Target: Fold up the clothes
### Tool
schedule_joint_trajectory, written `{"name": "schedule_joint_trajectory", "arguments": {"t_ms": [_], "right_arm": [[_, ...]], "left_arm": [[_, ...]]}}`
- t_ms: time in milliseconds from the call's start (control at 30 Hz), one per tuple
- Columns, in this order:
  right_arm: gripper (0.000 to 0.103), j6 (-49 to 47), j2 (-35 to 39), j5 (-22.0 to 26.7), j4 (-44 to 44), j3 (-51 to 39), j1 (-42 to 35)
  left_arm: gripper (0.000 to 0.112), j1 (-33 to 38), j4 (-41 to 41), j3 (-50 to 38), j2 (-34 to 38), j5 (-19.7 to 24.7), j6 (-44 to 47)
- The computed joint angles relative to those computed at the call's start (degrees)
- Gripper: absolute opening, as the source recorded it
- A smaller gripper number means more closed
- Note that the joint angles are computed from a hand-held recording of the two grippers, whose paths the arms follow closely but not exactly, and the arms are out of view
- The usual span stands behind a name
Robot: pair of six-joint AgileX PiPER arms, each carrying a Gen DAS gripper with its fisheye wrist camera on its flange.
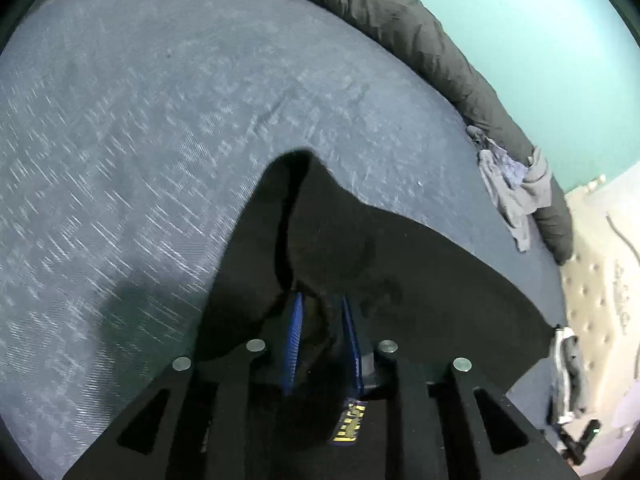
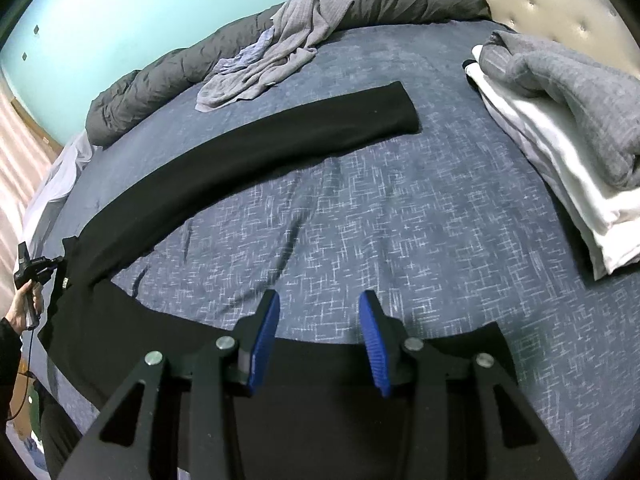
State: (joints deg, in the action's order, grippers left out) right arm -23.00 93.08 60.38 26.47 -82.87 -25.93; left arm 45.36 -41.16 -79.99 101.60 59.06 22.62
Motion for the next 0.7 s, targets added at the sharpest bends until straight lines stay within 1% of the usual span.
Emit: {"name": "schedule_joint_trajectory", "arguments": {"t_ms": [133, 167, 200, 300, 367, 467, 533, 600, 633, 700], "right_arm": [[0.042, 0.21, 0.16, -0.19, -0.19, 0.25, 0.50], [0.042, 0.25, 0.17, -0.19, -0.34, 0.24, 0.66], [0.042, 0.36, 0.28, -0.08, -0.51, 0.06, 0.78], [0.042, 0.64, 0.50, 0.01, -0.69, -0.38, 0.83], [0.042, 0.80, 0.60, 0.05, -0.79, -0.61, 0.89], [0.042, 0.82, 0.56, 0.08, -1.09, -0.64, 1.30], [0.042, 0.73, 0.54, 0.07, -1.17, -0.65, 1.46], [0.042, 0.59, 0.56, 0.02, -1.06, -0.55, 1.44], [0.042, 0.60, 0.59, -0.04, -1.06, -0.44, 1.42], [0.042, 0.62, 0.68, -0.15, -1.14, -0.19, 1.38]], "left_arm": [[0.020, -1.48, 0.57, 1.40, -0.20, -1.82, 0.39], [0.016, -2.08, 1.76, 1.35, -0.57, -2.52, -0.01], [0.007, -2.57, 2.86, 1.09, -0.88, -3.19, -0.70], [0.003, -3.85, 6.47, 0.04, -1.78, -5.02, -3.06], [0.003, -4.01, 9.35, -1.49, -2.24, -5.57, -5.40], [0.003, -2.99, 12.20, -4.11, -1.50, -4.56, -8.70], [0.003, -2.68, 14.14, -4.56, -0.51, -4.26, -10.55], [0.003, -3.09, 15.28, -4.04, 0.16, -5.04, -11.12], [0.004, -3.35, 15.70, -3.69, 0.45, -5.56, -11.23], [0.013, -3.67, 16.40, -3.39, 0.83, -6.60, -12.26]]}}
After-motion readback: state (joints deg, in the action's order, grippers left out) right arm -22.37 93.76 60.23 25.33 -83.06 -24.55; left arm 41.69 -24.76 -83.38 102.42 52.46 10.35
